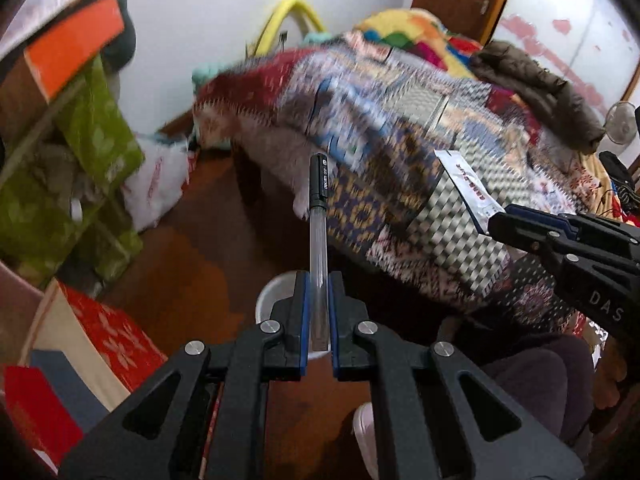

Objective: Collect trash
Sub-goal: 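Carry pen and white tube with both grippers over the white bin, then open both grippers to drop pen and white tube into bin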

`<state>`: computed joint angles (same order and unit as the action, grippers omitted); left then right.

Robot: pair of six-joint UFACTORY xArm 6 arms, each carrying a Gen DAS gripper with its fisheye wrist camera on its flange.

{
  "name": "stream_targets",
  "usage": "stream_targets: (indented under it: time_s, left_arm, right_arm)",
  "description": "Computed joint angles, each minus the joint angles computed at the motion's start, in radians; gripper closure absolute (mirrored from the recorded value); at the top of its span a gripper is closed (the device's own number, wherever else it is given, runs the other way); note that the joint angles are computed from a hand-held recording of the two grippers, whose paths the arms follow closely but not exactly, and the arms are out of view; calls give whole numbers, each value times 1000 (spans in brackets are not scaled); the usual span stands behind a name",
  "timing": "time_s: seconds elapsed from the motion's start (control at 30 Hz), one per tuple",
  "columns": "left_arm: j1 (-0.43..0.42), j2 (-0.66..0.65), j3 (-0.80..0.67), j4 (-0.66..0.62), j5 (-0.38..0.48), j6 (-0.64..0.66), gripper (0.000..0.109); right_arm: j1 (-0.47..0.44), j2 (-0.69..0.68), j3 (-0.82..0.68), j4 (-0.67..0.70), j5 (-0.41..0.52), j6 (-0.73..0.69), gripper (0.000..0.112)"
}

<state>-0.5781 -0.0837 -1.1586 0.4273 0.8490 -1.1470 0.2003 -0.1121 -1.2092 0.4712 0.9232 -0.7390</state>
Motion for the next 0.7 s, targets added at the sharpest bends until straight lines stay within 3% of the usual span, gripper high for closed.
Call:
stream_targets:
  time_s: [0.37, 0.7]
  left_arm:
    - [75, 80, 126, -294, -131, 141, 102]
    - [121, 164, 121, -434, -147, 252, 102]
  right_arm:
    - [79, 134, -20, -134, 45, 80, 96]
    - [119, 278, -124, -168, 139, 111, 96]
